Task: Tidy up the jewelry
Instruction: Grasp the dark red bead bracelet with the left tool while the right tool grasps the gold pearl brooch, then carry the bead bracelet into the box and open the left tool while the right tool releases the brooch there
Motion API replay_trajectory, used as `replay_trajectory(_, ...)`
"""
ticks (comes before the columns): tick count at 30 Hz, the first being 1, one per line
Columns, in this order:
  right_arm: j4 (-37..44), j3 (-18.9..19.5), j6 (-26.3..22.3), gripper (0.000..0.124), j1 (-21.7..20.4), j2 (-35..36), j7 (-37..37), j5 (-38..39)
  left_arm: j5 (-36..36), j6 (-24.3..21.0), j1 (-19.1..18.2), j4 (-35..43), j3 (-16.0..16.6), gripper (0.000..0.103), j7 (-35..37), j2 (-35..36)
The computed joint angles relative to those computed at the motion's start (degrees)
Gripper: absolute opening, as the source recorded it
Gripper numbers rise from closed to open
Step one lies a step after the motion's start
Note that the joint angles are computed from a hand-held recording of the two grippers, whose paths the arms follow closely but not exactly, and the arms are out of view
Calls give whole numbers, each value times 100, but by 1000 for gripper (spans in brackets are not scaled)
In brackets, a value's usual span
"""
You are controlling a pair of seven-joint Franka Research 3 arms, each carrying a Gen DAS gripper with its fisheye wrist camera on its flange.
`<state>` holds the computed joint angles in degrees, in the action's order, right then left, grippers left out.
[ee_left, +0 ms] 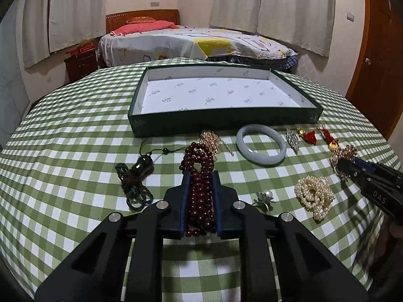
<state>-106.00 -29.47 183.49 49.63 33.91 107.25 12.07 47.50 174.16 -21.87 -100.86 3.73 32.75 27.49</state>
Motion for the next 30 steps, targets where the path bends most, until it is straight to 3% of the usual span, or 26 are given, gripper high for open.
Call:
replay_trajectory(11,7,-138,179,20,145,-40,-83,198,138,54,-64,53,116,16,-179,-70)
replay_trajectory(13,63,-172,205,11,165,-61,-152,249,113,39,-22,117,75,16,-156,-67)
replay_trajectory(17,273,-321,245,11,231,20,-269,361,-74,51,112,325,-38,16,-33,-4)
replay_trajectory(22,692,-183,182,11,4,211,-370,423,-379,-58,249,747,-179,16,294,223)
replay_trajectory(30,1764,-169,44,11,-340,760,-354,331,-728,-268,223,1876,-71,16,639,814)
